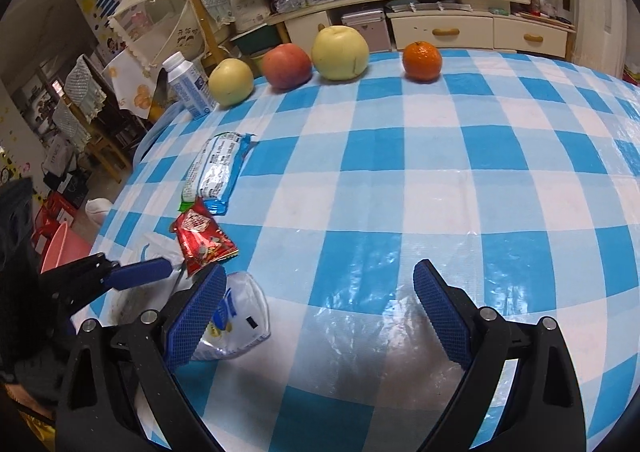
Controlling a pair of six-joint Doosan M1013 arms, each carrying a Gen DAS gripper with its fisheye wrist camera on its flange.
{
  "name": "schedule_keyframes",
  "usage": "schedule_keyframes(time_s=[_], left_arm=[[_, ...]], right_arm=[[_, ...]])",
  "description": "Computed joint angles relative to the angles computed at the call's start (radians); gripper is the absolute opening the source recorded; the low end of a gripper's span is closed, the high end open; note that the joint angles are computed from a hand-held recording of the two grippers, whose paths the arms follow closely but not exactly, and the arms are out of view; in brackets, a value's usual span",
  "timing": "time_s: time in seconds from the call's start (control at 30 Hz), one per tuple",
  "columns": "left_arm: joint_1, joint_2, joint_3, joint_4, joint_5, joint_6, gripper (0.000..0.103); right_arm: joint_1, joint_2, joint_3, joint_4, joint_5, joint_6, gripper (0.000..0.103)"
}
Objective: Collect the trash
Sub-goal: 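Lift the milk pouch with the left tool while the right tool approaches the red wrapper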
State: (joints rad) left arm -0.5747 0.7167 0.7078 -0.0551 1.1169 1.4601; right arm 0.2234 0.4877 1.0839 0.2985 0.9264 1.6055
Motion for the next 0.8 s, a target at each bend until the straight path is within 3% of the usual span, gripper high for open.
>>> schedule_keyframes(time_s=[0.23, 0.33, 0.43, 0.8], left_arm=[[-0.014, 0.065, -0.083, 0.038, 0.115, 0.138, 0.074], [-0.017, 0.050, -0.046, 0.040, 0.073, 0.139, 0.073], [-0.019, 0.030, -0.009, 0.066, 0.029, 0.081, 0.064], [-0.011, -0.077, 0.181, 0.070, -0.148, -0.131, 0.063]], right_arm=[[-0.008, 0.015, -0.015, 0.023, 0.021, 0.014, 0.094], [-0.005, 0.020, -0.022, 0.027, 0.025, 0.007, 0.094], [-0.003, 0.023, -0.028, 0.037, 0.026, -0.004, 0.094], [0.006, 0.039, -0.049, 0.072, 0.042, -0.038, 0.094]])
